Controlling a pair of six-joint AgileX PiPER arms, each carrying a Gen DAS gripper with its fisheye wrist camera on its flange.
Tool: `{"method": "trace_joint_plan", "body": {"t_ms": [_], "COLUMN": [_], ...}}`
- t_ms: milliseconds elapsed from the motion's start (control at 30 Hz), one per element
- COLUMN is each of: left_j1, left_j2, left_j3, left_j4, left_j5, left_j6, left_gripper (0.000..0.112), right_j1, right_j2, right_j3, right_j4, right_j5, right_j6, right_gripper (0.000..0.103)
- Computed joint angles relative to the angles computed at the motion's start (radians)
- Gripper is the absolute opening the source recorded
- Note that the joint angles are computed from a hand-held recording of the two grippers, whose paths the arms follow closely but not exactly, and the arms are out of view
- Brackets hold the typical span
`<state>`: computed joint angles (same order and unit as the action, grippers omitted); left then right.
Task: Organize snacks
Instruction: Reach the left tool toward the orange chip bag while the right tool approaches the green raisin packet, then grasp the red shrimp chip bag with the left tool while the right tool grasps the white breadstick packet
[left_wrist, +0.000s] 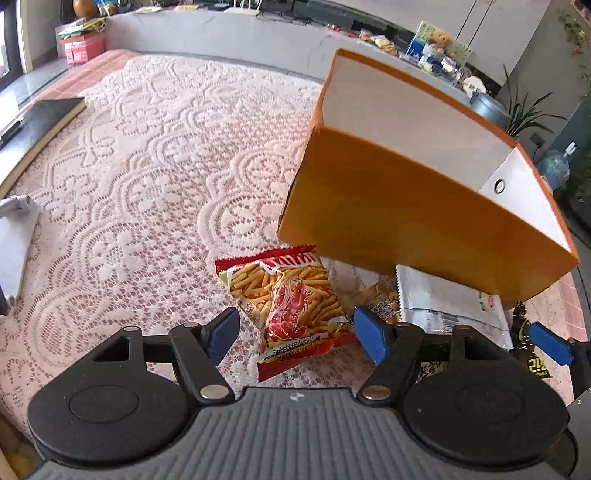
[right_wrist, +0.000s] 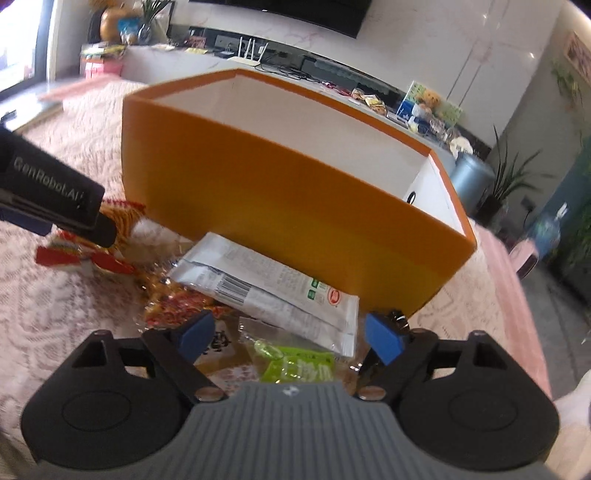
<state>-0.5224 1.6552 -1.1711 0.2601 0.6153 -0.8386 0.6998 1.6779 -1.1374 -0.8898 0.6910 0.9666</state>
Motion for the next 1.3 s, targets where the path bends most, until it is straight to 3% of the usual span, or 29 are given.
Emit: {"method": "trace_joint_plan", "body": {"t_ms": [133, 400, 567, 667, 967, 1100, 1300], "left_j1": [0.014, 0.024, 0.037, 0.049, 0.038, 0.028, -0.002], "left_j2": [0.023, 0.070, 0.089, 0.084, 0.023, -0.020, -0.096], "left_j3": [-0.007, -0.047, -0.056, -0.042, -0.001, 0.021, 0.061], "left_j4": [-0.036, -0.076, -0.121, -0.151, -0.079, -0.060, 0.002], "left_j5": [-0.013, 0.002, 0.005, -0.012, -0.006, -0.009, -0.003], "left_j6": [0.035, 0.094, 0.137, 0.174, 0.131, 0.125, 0.068], "left_gripper": [0.083, 0.083, 0.078, 0.071, 0.060, 0.059, 0.058], "right_j1": [-0.004, 0.017, 0.025, 0.036, 0.057, 0.102, 0.140], "right_j2": [0.032, 0.096, 0.101, 0.100, 0.060, 0.021, -0.037], "right_j3": [-0.012, -0.037, -0.025, -0.018, 0.026, 0.060, 0.074], "right_j4": [-0.042, -0.118, -0.160, -0.181, -0.268, -0.359, -0.360], "right_j5": [-0.002, 0.005, -0.023, -0.026, -0.018, 0.033, 0.083], "right_j6": [0.004, -0.022, -0.040, -0.050, 0.003, 0.071, 0.072], "right_gripper": [0.070, 0.062, 0.034, 0.025, 0.016, 0.011, 0.007]}}
